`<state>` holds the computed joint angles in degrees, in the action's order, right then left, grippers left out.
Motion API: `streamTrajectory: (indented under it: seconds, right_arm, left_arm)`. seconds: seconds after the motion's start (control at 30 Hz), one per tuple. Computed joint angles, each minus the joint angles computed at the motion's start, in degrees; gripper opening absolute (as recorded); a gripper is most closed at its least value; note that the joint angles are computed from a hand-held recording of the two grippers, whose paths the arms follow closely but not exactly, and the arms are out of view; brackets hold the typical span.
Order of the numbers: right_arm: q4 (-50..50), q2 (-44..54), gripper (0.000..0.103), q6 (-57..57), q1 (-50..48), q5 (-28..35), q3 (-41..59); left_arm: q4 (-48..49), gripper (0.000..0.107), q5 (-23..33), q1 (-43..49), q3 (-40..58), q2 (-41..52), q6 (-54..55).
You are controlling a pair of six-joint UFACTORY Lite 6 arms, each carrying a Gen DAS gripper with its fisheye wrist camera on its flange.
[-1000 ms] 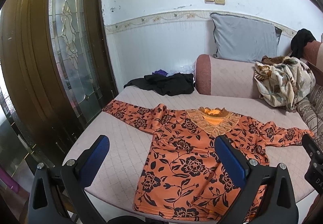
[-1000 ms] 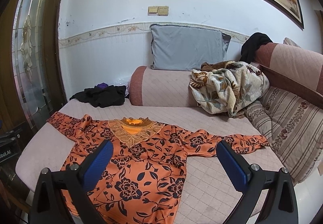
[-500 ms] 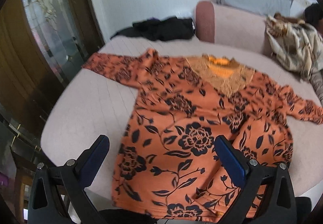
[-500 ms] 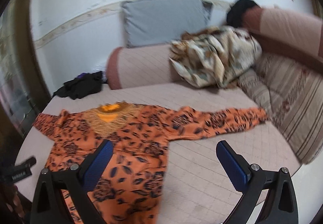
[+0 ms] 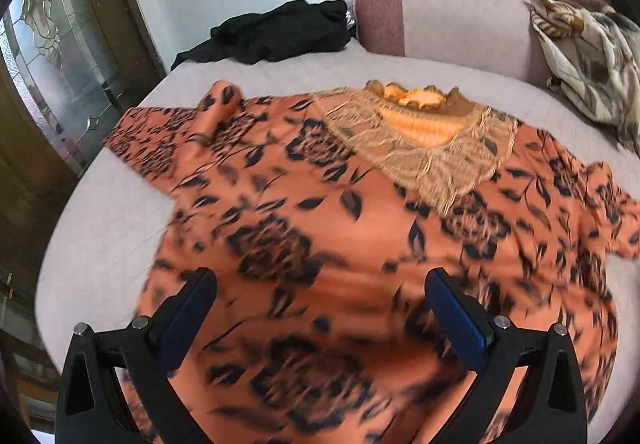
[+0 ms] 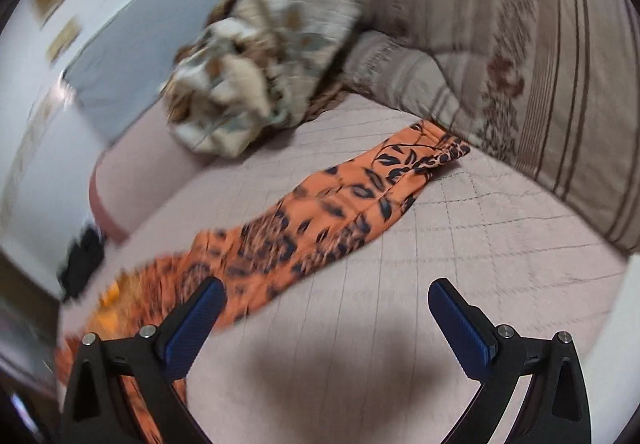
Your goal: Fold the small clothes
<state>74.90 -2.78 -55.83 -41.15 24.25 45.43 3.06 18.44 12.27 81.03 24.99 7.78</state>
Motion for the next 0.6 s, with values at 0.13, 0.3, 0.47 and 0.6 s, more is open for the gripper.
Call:
streamTrajectory:
  seconds: [0.13,0.3,0.47,0.6]
  right_arm:
    - [11.58,19.54,0.103,-4.58,-4.42,4.42,13.71]
    - [15.06,34.6,0.102,2.36,-4.95,5.38,25.95]
    - [25.59,41.02,0.079,-3.22,-3.17,1.31,31.64]
    - [25.83,45.43,0.038,-0.67,-2.1,-1.55,36.23]
  left_arm:
    - [-1.7,0.103,-5.62,-0.91,-0.92,1.92,2.0]
    - [-12.35,0.103,-3.75,-0.07,5.13,6.81,11.4]
    - [-12.17,0.103,-5.99,0.67,6.27,8.18,12.15]
    - [-8.34,0.103,-4.37,1.27,10.3,11.52,8.08]
